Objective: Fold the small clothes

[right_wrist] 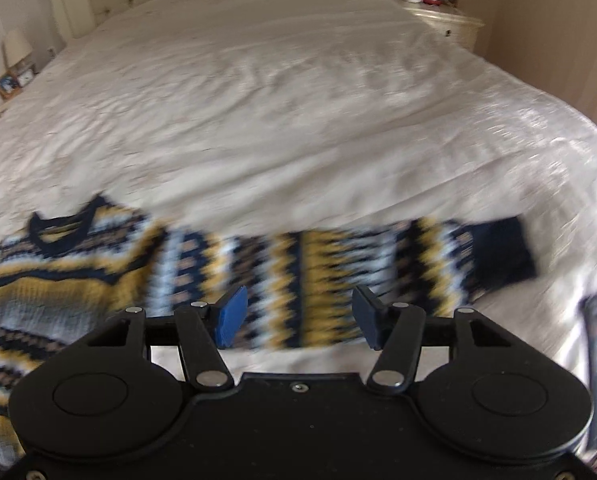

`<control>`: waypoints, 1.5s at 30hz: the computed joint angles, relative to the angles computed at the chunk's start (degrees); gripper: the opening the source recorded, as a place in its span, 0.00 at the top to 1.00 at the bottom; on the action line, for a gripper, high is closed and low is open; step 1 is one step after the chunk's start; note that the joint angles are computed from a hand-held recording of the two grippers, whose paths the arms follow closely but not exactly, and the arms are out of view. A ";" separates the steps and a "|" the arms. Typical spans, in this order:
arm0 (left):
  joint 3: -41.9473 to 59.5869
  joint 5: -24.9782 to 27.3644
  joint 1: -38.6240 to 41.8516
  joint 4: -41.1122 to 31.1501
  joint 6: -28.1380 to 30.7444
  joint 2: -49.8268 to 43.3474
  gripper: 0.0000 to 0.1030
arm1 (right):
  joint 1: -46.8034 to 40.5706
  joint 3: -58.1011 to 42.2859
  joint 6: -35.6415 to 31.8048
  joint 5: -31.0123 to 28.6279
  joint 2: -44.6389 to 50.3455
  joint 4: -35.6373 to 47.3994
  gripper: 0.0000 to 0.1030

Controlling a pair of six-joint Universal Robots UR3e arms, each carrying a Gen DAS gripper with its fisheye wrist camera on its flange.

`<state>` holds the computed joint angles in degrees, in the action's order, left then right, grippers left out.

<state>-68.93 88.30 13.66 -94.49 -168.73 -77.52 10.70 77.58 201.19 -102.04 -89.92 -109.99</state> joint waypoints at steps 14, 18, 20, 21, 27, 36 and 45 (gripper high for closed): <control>5.16 6.59 -9.51 -0.47 -11.72 -5.65 0.47 | -33.66 4.97 -21.34 17.03 -3.77 3.08 0.36; 6.63 7.65 -11.51 -0.63 -13.12 -7.32 0.47 | -38.14 6.37 -23.48 17.74 -3.70 2.99 0.36; 7.56 8.21 -12.54 -0.72 -13.52 -8.22 0.47 | -40.35 8.39 -23.58 19.77 -4.37 2.97 0.36; 7.87 8.54 -12.97 -0.69 -13.62 -8.54 0.47 | -41.09 9.39 -23.38 20.81 -4.60 2.82 0.36; 9.72 10.35 -14.81 -1.30 -13.87 -9.87 0.47 | -42.13 17.26 -24.47 24.27 -6.36 -4.84 0.36; 10.18 10.76 -14.91 -1.14 -12.85 -9.58 0.47 | -41.47 19.40 -24.68 27.61 -7.88 -4.27 0.82; 7.85 8.85 -12.35 -0.34 -10.98 -6.54 0.47 | -41.14 7.51 -21.13 31.88 -10.97 0.30 0.83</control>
